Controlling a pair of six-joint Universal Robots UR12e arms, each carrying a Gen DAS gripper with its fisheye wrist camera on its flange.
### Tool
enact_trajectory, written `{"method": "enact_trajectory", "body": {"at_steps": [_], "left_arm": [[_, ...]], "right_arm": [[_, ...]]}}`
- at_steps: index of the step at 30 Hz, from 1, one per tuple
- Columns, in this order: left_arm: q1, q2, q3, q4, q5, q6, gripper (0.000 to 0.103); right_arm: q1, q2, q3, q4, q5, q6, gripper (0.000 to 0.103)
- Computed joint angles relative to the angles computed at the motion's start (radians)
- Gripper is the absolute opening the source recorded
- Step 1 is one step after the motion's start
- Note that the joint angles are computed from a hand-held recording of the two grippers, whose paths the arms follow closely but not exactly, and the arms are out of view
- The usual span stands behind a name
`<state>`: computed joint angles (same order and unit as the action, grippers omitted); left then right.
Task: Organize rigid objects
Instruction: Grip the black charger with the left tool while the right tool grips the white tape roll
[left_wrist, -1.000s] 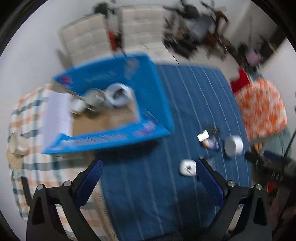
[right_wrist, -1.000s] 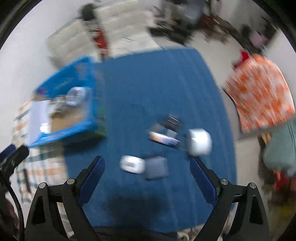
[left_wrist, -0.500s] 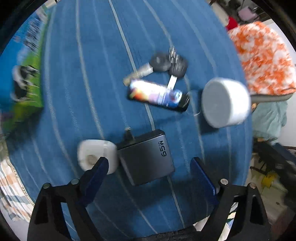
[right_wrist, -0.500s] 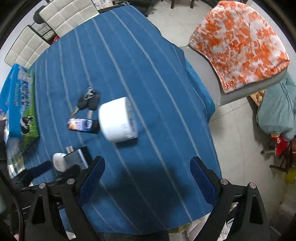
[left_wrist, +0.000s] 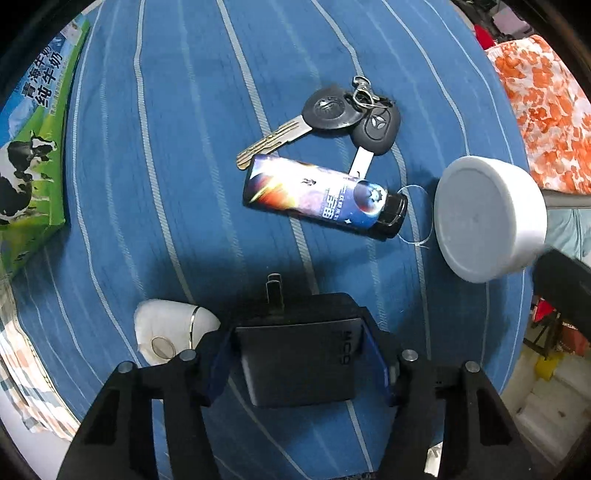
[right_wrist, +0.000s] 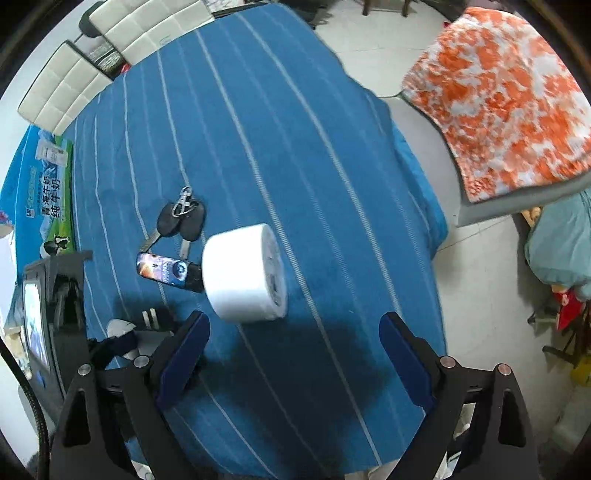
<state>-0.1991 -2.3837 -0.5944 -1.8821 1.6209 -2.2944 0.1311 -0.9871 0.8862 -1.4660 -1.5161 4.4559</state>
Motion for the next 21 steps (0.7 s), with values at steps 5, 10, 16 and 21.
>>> {"method": "enact_trajectory", "body": {"at_steps": [5, 10, 16, 21], "left_arm": [[0.016, -0.042, 0.081, -0.01, 0.001, -0.005, 0.058], [0.02, -0.109, 0.212, -0.1, 0.006, -0.011, 0.058], [0.019, -0.113, 0.22, -0.125, 0.037, -0.015, 0.059], [0.013, -0.067, 0.126, -0.057, 0.049, 0.005, 0.059]], "right_arm": [[-0.015, 0.005, 0.038, -0.084, 0.049, -0.018, 0.088], [-0.033, 0.011, 0.083, -0.154, 0.131, -0.021, 0.07], [-0.035, 0.019, 0.091, -0.159, 0.144, -0.006, 0.062], [-0.035, 0.02, 0.098, -0.155, 0.146, -0.002, 0.057]]}}
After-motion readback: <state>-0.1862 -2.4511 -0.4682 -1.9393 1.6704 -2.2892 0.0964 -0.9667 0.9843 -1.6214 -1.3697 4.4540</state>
